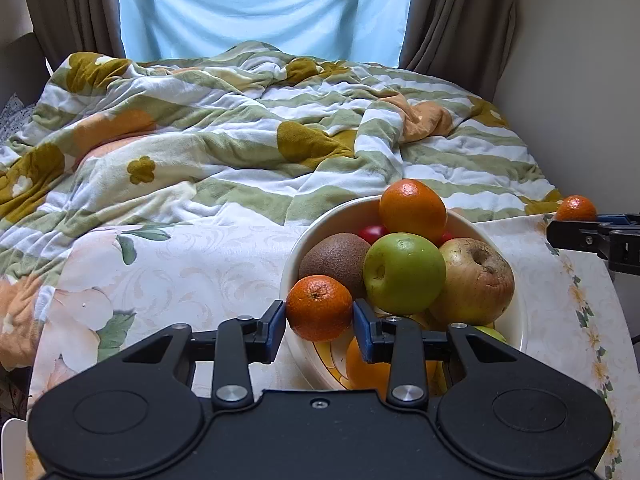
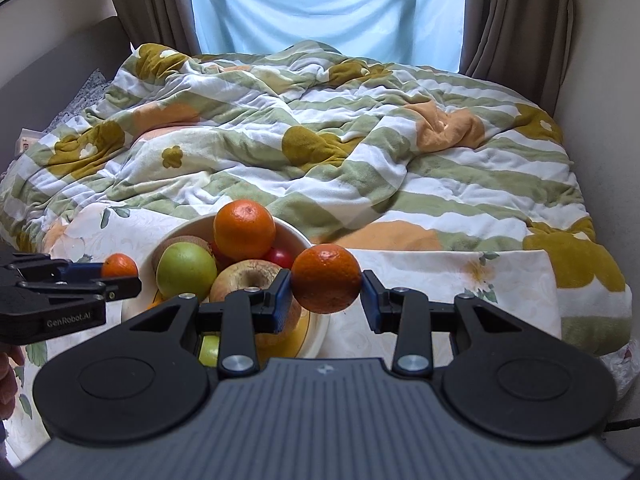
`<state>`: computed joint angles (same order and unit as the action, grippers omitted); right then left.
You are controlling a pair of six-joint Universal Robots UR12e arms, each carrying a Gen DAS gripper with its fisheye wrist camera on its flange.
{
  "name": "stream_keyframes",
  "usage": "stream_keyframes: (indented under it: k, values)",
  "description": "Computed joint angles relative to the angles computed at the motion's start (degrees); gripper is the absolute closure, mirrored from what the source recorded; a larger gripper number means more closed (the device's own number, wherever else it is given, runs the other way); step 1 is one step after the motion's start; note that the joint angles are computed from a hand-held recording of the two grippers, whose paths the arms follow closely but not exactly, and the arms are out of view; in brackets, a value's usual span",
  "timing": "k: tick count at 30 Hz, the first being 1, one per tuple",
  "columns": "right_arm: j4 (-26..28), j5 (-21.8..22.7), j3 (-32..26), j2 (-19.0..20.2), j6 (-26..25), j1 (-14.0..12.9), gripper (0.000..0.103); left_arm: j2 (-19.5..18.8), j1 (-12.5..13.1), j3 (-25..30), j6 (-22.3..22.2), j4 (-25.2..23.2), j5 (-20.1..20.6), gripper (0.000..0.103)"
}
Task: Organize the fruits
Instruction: 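Carry both held mandarins up and over to the white bowl, then open the left tool to drop its mandarin in the bowl while the right tool releases its mandarin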
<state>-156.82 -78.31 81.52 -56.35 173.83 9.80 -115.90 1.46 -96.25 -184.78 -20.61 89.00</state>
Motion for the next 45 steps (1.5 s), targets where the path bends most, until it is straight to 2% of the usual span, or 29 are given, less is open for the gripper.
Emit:
stream_keyframes:
  k: [2,3,5,20,29,36,39,43,45]
  values:
    - [0.1,0.0,-0.1,0.0,0.0,0.0,0.051,0.2,0.1,-0.3,0.1,0.6,-0.5,0.045]
    - [0.3,0.0,-0.4,0.2,0.1,0.1,0.051,0.3,0.1,-0.5,0.3,1.1,-0.1,0.023]
    - [0.3,0.0,-0.5,0.2,0.1,0.1,0.051,0.7,0.0,-1.4,0.6,3.7,1.0,0.009]
    - [1.5,3.0,-1.9,1.0,-0.9,1.1,0.051,4.8,-0.2,-5.3,-0.3,6.3,4.0,0.005]
    - [3.9,6.8,-1.4,0.9,-6.1,2.4,0.051,6.2,0.0,-7.2,-2.4,6.5,5.5,0.005]
    - [4.1,6.7,0.0,0.6,-10.0,3.4,0.050,7.1,0.3,-8.9,-3.7,6.4,5.5,0.005]
    - [3.2,6.3,0.6,0.5,-11.1,3.7,0.047,7.5,0.4,-9.5,-4.1,6.5,5.5,0.005]
    - [-0.1,4.3,1.8,0.3,-13.3,4.2,0.033,8.0,0.5,-10.4,-4.5,7.0,5.5,0.005]
    - [-1.0,3.8,2.2,0.3,-13.3,4.3,0.031,8.3,0.5,-10.8,-4.8,7.1,5.5,0.005]
